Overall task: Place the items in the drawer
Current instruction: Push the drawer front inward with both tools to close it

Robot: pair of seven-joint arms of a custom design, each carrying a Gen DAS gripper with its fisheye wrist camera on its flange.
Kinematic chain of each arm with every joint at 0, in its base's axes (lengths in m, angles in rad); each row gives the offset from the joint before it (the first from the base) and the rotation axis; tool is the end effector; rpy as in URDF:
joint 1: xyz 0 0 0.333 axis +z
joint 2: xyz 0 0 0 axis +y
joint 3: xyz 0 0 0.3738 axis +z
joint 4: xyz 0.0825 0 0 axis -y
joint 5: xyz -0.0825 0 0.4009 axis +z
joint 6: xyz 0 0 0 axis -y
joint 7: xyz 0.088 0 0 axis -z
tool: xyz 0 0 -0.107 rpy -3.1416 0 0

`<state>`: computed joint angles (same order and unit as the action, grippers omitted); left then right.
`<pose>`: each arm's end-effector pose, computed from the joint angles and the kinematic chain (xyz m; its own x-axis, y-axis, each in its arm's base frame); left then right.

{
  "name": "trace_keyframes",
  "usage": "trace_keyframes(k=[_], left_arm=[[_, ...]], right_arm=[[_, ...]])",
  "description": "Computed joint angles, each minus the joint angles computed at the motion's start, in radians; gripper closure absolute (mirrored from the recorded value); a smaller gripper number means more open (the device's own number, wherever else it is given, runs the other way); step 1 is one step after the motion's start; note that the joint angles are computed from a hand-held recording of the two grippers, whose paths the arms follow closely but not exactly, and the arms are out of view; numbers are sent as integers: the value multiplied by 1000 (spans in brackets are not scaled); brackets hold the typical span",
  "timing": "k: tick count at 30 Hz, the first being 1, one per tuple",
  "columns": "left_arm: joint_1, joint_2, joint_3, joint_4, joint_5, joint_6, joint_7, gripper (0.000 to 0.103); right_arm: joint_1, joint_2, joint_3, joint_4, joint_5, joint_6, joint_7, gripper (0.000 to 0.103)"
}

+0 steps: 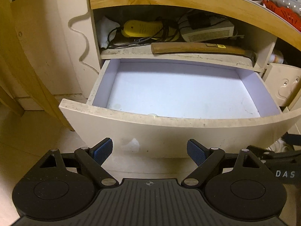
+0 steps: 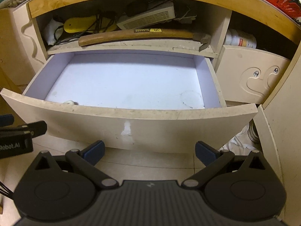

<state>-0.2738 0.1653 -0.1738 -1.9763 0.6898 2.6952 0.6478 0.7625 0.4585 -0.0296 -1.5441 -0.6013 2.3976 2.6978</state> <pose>0.5808 -0.2956 0.4919 -0.0532 -0.9985 -0.0150 -0.7722 0.0507 -0.6334 0.5657 0.5090 0.4753 -0.0162 -0.9998 -0.0116 -0.8098 0.0199 -0.5864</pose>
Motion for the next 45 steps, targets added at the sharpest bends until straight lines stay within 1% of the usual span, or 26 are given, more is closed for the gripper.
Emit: trace_keyframes(k=[4, 12, 18, 20, 22, 31, 45], left_arm=[[-5, 21, 2, 20, 9, -23, 5, 15], [-6, 68, 5, 62, -31, -56, 55, 15], [-15, 93, 17, 92, -29, -70, 60, 15], [-11, 99, 15, 98, -43, -70, 76, 12], [-10, 102, 16, 101, -50, -67, 82, 12], [-13, 128, 20, 139, -72, -84, 106, 12], [-22, 219, 38, 271, -97, -116, 154, 10]], right_arm=[[-3, 16, -3, 14, 3, -7, -11, 0], [-7, 61, -11, 65, 36, -26, -37, 0], [1, 93, -30, 100, 47, -32, -42, 0], [1, 102, -38, 115, 52, -34, -28, 0], [-4, 104, -38, 116, 69, -27, -15, 0], [-4, 125, -47, 151, 77, -41, -37, 0], [-18, 198, -71, 263, 103, -49, -87, 0]])
